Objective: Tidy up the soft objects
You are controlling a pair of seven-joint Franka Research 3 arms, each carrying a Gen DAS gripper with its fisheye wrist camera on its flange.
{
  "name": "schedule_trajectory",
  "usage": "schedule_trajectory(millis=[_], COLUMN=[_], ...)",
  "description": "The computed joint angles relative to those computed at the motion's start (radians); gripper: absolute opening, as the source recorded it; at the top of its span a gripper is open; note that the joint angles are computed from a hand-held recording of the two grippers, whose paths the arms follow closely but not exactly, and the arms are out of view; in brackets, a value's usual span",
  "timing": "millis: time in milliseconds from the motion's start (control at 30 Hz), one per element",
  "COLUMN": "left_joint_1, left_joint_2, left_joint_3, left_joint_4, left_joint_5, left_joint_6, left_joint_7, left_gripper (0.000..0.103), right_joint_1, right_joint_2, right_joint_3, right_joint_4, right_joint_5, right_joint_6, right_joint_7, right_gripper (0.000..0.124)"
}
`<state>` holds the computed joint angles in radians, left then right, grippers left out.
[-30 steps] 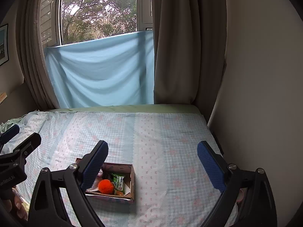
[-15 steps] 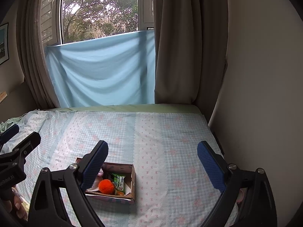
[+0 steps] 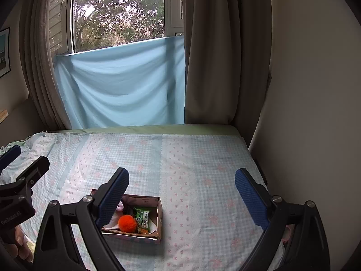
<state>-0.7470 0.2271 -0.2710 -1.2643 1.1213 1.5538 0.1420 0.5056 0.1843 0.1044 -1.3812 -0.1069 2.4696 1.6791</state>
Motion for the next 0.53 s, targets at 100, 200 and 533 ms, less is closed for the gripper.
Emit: schedule_trajectory(millis=[100,200,533], left_joint_1=[0.003,0.009,0.022], left_joint_2=[-0.007,-0.008,-0.001], left_joint_3=[-0.001,-0.003,-0.002], left_joint_4=[-0.012,-0.015,-0.016], left_joint_5=[0.001,-0.001,-0.038], left_joint_6=[0.018,0.034,0.068], left_joint_7=[-0.004,-0.002,-0.022], left_gripper=[0.103,0.103,0.103], right_joint_1=[-0.001,-0.001,-0.001], right_joint_2=[-0.003,0.000,0.035], right_joint_3=[0.000,0.000,0.000], right_joint_4=[-0.006,-0.005,0.040], right_joint_5=[0.002,0.004,0.031], right_joint_6=[0.006,0.003,-0.058], right_joint_7=[0.000,0.000,-0.019], right_gripper=[0.094,0.094,0.094])
